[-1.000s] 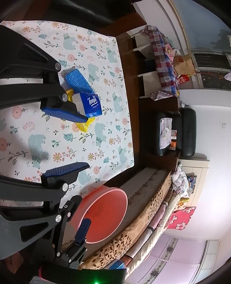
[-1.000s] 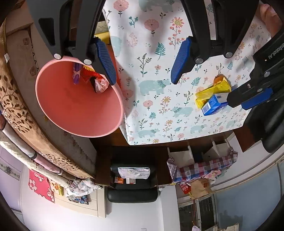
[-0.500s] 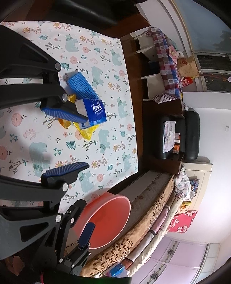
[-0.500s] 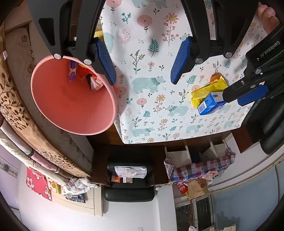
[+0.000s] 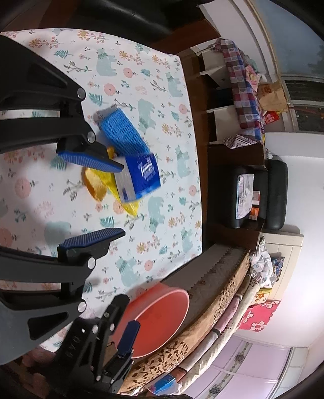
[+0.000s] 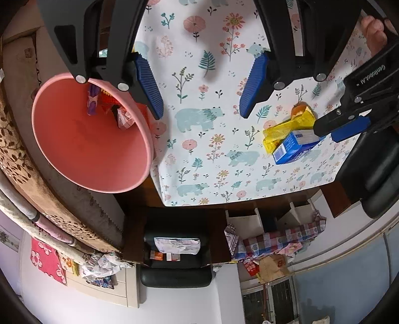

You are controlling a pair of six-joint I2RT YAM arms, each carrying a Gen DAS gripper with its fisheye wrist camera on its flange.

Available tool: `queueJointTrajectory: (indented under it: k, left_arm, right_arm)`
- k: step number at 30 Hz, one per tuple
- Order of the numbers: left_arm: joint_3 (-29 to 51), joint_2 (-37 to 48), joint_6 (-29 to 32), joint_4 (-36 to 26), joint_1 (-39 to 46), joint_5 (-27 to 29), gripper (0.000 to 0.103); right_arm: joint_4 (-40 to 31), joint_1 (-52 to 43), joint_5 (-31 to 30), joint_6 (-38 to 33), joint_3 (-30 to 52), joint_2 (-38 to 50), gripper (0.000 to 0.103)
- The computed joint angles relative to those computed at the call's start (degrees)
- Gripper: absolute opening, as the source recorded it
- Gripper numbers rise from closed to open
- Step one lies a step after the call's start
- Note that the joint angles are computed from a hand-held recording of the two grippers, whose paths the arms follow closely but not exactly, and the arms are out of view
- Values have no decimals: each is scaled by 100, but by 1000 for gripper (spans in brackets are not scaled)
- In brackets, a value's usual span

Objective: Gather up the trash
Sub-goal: 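Grasp the blue mesh sleeve with the left gripper while the right gripper grasps the blue tissue pack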

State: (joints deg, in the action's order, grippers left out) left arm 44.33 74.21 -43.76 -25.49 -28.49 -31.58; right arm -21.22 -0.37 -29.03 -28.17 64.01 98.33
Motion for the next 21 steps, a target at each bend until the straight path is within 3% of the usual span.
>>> queueJointTrajectory:
  k: [6, 14, 16, 21]
  left_arm:
    - [-853, -953, 293, 234, 378, 394, 46]
    - [-1708, -2190, 816, 95, 1220, 942, 46]
    - [-1758, -2227, 1048, 194, 1413, 1106, 46]
    - [-1490, -1407, 1925, 630, 1699, 1176, 46]
  right_arm:
    - [-25, 144, -70, -112, -55, 16, 63]
    - [-403, 292, -345, -288, 117, 153, 55]
    - [-657, 343, -488, -290, 275, 257, 55]
    - [-820, 539, -639, -292, 333, 195, 55]
